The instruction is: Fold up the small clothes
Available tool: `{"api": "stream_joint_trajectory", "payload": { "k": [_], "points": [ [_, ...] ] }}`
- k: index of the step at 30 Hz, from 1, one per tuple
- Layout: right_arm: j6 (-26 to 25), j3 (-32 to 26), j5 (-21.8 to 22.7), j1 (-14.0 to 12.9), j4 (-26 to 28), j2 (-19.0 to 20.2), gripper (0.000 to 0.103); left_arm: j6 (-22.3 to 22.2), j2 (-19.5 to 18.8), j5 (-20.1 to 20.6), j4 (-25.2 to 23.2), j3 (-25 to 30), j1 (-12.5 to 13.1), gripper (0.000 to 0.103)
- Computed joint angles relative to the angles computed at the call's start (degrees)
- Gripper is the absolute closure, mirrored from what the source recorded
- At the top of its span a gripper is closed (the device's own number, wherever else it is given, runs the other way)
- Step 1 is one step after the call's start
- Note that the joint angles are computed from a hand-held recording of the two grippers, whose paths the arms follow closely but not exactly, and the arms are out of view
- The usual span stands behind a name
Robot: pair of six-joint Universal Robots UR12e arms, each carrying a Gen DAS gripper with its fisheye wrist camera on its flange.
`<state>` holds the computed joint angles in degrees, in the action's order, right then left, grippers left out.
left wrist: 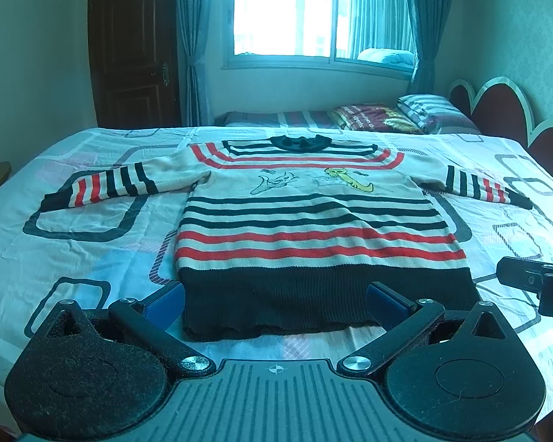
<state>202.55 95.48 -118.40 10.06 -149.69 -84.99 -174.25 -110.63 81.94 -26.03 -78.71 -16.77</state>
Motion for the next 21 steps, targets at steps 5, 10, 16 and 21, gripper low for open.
{"api": "stream_joint_trajectory", "payload": {
  "k": [5, 10, 16, 21],
  "points": [
    [0.1, 0.0, -0.1, 0.0, 0.0, 0.0, 0.001, -0.1, 0.0, 0.2, 0.3, -0.1, 0.0, 0.0],
    [0.1, 0.0, -0.1, 0.1, 0.0, 0.1, 0.001, -0.1, 0.0, 0.3, 0.2, 0.0, -0.1, 0.0],
    [0.1, 0.0, -0.1, 0.1, -0.1, 0.1, 0.001, -0.1, 0.0, 0.4, 0.4, -0.1, -0.1, 0.0],
    [0.1, -0.1, 0.0, 0.1, 0.0, 0.0, 0.001, 0.0, 0.0, 0.4, 0.4, -0.1, -0.1, 0.0]
  ]
}}
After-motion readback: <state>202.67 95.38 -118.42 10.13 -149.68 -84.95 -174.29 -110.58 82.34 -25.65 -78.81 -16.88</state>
